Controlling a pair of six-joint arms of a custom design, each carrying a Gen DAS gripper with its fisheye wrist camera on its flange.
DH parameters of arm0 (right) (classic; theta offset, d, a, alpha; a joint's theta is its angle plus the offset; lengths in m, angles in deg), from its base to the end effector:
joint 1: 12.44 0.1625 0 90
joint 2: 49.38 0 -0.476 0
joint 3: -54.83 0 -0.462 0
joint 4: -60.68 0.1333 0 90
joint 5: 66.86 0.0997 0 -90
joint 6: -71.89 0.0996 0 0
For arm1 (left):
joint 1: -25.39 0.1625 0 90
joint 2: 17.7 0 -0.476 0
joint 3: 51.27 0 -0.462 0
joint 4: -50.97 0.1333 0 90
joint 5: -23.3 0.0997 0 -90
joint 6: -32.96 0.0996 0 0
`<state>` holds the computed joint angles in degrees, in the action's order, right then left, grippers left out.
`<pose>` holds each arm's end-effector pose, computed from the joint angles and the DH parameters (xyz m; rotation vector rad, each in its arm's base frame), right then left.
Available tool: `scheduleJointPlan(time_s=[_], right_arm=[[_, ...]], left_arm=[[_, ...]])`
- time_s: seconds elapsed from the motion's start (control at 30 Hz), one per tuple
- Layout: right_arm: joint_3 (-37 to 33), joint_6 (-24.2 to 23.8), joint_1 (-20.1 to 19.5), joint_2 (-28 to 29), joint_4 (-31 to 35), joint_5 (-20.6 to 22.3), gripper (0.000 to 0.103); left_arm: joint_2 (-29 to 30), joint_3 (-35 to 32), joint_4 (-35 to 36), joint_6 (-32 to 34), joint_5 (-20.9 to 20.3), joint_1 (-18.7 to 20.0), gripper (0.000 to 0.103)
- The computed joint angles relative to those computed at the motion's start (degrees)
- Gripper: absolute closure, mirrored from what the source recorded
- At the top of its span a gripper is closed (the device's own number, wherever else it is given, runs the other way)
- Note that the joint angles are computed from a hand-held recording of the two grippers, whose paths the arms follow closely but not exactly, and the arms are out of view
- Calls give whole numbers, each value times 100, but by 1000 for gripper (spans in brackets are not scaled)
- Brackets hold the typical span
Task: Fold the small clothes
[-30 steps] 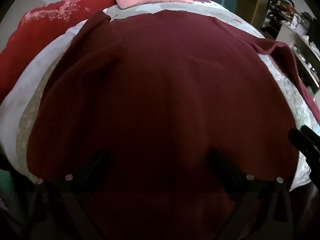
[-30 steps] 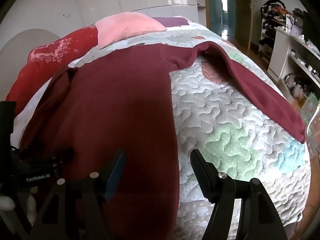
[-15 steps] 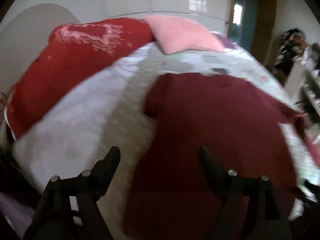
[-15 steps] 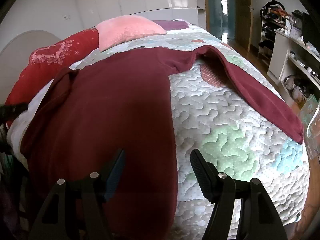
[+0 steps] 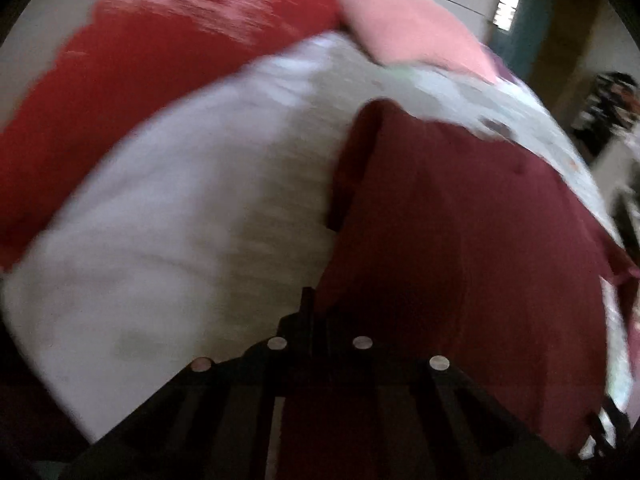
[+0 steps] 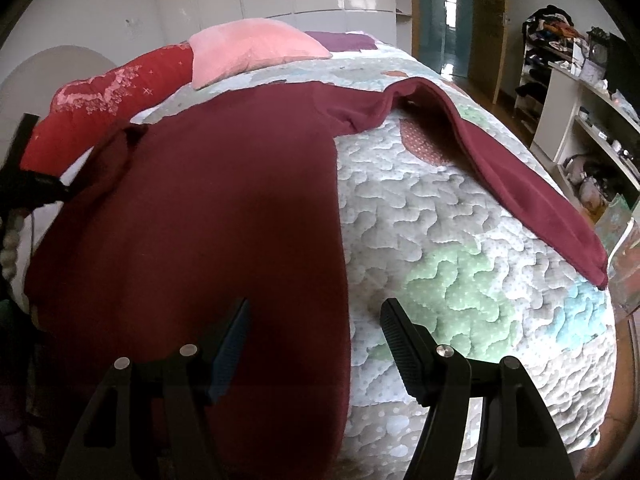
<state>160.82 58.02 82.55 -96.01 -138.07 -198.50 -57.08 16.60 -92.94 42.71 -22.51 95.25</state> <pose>0.1263 -0.6753 0.1383 -0.0190 -2.2307 0.9427 -0.1177 -0.9098 0.2224 0.3973 2.3207 -0.6128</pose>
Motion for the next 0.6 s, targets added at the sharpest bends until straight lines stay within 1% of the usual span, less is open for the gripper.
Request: scheduleJointPlan(time_s=[0.03, 0.1, 0.13, 0.17, 0.2, 0.27, 0.33, 0.4, 0.43, 0.47, 0.53, 0.6], right_arm=[[-26, -35, 1, 20, 0, -9, 32], [-83, -145, 9, 73, -39, -42, 32], [-104, -194, 9, 96, -73, -40, 32], [-126, -213, 7, 120, -97, -32, 32], [-149, -209, 1, 136, -94, -19, 32], [-158, -174, -18, 145, -97, 18, 32], [-168, -118, -34, 127, -91, 76, 32], [-151, -60, -51, 101, -138, 114, 32], [-131, -36, -58, 85, -186, 122, 32], [-109, -5, -69, 60, -234, 137, 32], [-55, 36, -91, 4, -386, 169, 32], [-10, 41, -109, -50, -528, 166, 32]], left_arm=[[19, -13, -258, 79, 420, -22, 99], [185, -181, -846, 330, 1513, -46, 99], [293, -302, -1127, 502, 1995, -38, 99], [372, -400, -1306, 601, 2323, -26, 97], [348, -346, -1424, 626, 2440, -20, 96], [314, -280, -1605, 703, 2453, -48, 91], [270, -72, -2237, 1135, 2353, -109, 89], [183, 234, -2962, 1561, 2174, -206, 79], [199, 255, -3063, 1599, 2112, -262, 68], [122, 426, -3214, 1627, 1978, -309, 59], [-68, 761, -3324, 1486, 1722, -391, 57], [-369, 1194, -3107, 1048, 1317, -470, 56]])
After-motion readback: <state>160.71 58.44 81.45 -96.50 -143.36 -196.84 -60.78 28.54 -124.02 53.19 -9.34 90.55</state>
